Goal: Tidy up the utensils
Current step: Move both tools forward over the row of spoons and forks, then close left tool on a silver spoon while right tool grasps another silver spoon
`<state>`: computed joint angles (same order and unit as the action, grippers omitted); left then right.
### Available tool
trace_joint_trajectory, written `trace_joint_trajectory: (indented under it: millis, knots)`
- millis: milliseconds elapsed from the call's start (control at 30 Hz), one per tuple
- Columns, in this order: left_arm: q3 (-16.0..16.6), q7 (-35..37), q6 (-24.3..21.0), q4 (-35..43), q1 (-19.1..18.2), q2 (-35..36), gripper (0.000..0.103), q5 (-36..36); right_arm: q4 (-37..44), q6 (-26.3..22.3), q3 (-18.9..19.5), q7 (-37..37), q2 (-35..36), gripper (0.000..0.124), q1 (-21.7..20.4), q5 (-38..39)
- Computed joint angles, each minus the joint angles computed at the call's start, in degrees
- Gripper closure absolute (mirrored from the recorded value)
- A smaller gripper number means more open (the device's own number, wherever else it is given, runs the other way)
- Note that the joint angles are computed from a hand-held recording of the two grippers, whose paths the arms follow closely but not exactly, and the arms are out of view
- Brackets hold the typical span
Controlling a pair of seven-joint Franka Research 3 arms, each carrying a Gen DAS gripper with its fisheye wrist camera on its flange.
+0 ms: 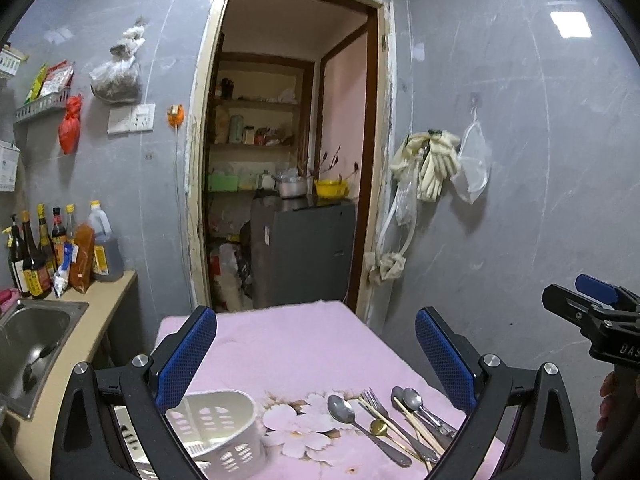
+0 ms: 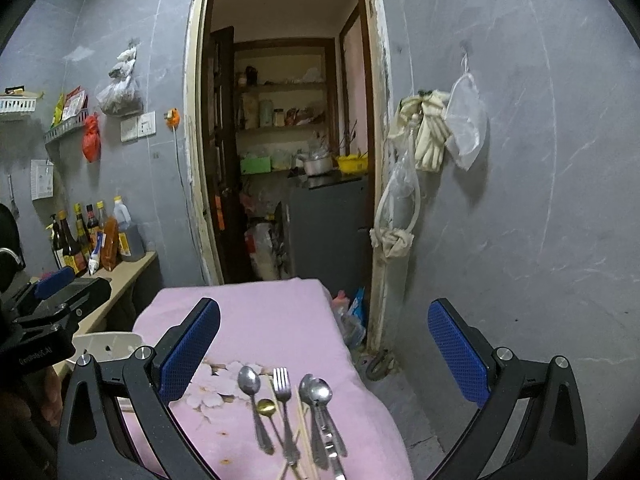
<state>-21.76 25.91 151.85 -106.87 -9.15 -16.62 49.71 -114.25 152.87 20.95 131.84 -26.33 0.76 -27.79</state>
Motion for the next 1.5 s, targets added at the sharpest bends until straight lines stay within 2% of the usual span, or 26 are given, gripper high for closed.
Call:
trace_joint_trajectory:
  millis: [67, 200, 333, 467, 533, 600, 633, 700, 800, 833, 900, 967, 1100, 1133, 1267, 1400, 1500]
  knots:
    - [-0.9, 0.2, -2.5, 2.3, -0.4, 2.7, 0.003, -0.4, -0.2, 1.6, -2.2, -2.7, 1.8, 0.022, 1.2, 1.4]
    - [-0.7, 1.2, -7.8, 7.0, -3.4, 8.5, 0.003, -1.6, -0.3, 4.8, -7.8, -11.5, 5.9, 0.022, 4.7, 6.8]
    - [0.8, 1.7, -12.5, 10.9, -7.0, 13.9, 0.003, -4.0, -0.1, 5.8, -13.7, -25.0, 10.4, 0.022, 9.9, 17.2]
    - [2.7, 0.7, -16.5, 14.6, -10.5, 18.9, 0.003, -4.1, 1.3, 4.7, -17.0, -36.1, 15.0, 0.023, 12.7, 27.5]
    - [3.9, 0.2, -17.8, 16.0, -12.1, 20.8, 0.003, -3.7, 2.2, 3.8, -17.9, -40.8, 17.3, 0.030, 13.6, 32.6]
    - [4.9, 0.4, -19.5, 18.0, -13.5, 23.3, 0.003, -3.7, 3.3, 2.4, -18.6, -45.6, 19.8, 0.048, 14.2, 38.1]
    - [5.4, 0.7, -19.9, 19.0, -14.0, 24.5, 0.005, -4.2, 4.4, 0.8, -19.1, -48.8, 21.5, 0.052, 14.5, 41.9]
    - [6.4, 1.0, -20.4, 20.4, -14.6, 26.6, 0.010, -5.9, 5.6, -1.3, -19.1, -52.1, 23.7, 0.064, 14.3, 46.2]
    - [7.7, 1.3, -20.4, 21.4, -14.8, 28.7, 0.021, -9.4, 7.4, -4.5, -18.9, -58.8, 26.9, 0.073, 13.8, 53.4]
    - [8.0, 2.0, -20.1, 21.4, -14.4, 29.3, 0.027, -11.6, 8.2, -5.8, -18.7, -60.8, 28.0, 0.076, 13.5, 55.5]
    - [8.3, 3.5, -19.7, 21.3, -13.9, 30.0, 0.032, -14.9, 9.2, -8.1, -18.2, -64.2, 29.4, 0.077, 13.0, 58.6]
    - [8.5, 4.8, -18.3, 20.4, -13.1, 30.4, 0.037, -18.3, 10.1, -10.1, -17.8, -67.4, 30.7, 0.078, 12.6, 60.7]
    - [8.6, 7.7, -16.6, 19.1, -11.9, 31.3, 0.053, -23.4, 12.5, -14.9, -17.3, -70.7, 33.2, 0.089, 12.0, 61.5]
    - [8.6, 8.3, -16.1, 18.8, -11.7, 31.5, 0.057, -24.6, 13.1, -16.2, -17.3, -71.2, 33.7, 0.090, 11.8, 61.7]
    - [8.8, 9.1, -13.8, 17.7, -11.3, 32.0, 0.062, -26.8, 16.6, -21.7, -17.2, -72.9, 36.5, 0.091, 10.9, 61.8]
    - [8.1, 13.6, -11.4, 17.7, -10.1, 33.0, 0.076, -31.2, 21.6, -27.1, -16.8, -74.5, 40.0, 0.091, 9.2, 65.3]
    - [7.8, 16.6, -11.4, 18.7, -9.8, 34.0, 0.081, -33.7, 24.2, -30.3, -16.4, -76.2, 41.7, 0.091, 8.7, 65.2]
